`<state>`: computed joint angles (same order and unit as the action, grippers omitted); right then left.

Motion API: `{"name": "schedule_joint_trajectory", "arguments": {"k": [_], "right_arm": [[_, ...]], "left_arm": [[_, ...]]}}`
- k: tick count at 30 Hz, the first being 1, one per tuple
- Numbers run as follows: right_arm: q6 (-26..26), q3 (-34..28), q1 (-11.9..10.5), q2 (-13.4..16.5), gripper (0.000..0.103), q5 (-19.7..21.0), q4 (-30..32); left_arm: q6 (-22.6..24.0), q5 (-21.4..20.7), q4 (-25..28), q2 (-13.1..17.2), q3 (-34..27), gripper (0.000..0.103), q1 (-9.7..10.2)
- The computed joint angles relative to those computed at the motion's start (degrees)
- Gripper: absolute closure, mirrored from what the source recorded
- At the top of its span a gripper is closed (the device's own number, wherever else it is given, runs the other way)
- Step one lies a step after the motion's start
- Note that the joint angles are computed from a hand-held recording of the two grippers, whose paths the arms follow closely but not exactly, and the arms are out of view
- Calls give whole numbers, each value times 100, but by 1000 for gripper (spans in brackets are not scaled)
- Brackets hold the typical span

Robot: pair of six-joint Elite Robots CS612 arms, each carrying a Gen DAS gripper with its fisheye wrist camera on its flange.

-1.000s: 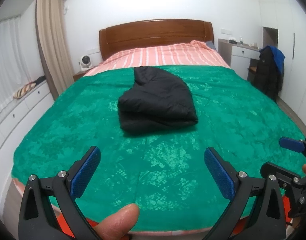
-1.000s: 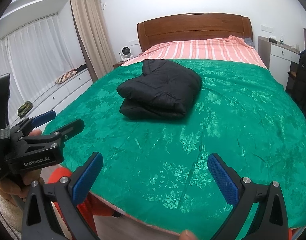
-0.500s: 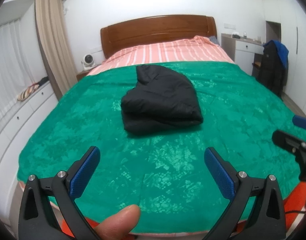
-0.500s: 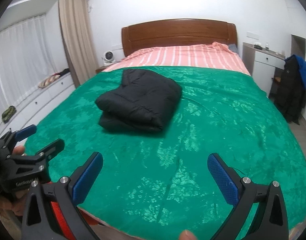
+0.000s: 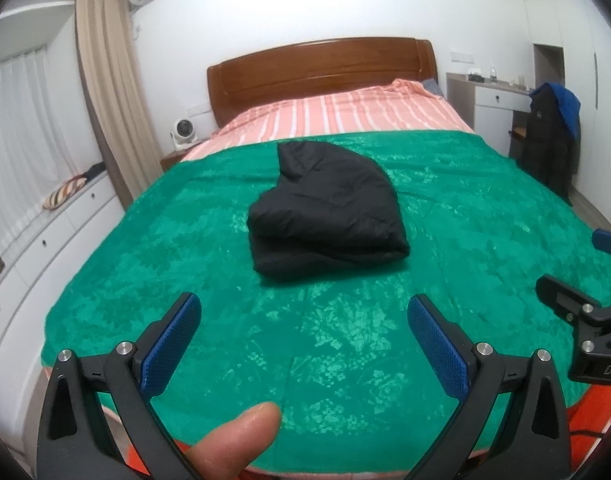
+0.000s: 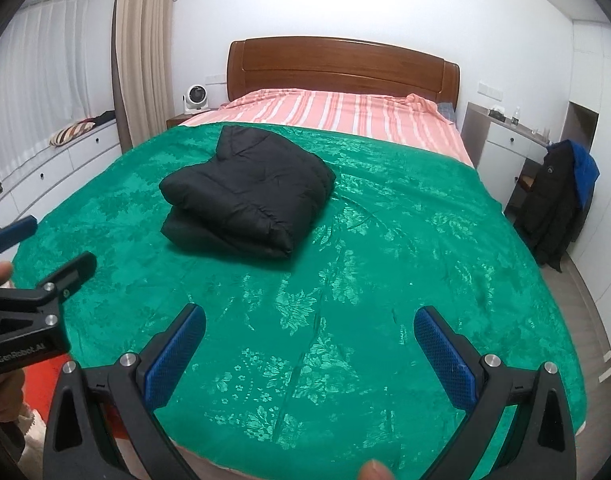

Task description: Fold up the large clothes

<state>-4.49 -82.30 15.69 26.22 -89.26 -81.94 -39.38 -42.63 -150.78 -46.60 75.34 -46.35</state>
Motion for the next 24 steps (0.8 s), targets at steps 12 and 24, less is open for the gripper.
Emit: {"name": "schedule_joint_trajectory", "arguments": {"k": [12,24], "right_arm": [[-66,27,70,-43,0,-89,-90],[5,18,51,-32,0,-11,85]], "left_arm": [[-271,-123,304,-26,-84,0,38],[-235,-108,287,11,-79,0,28]]}}
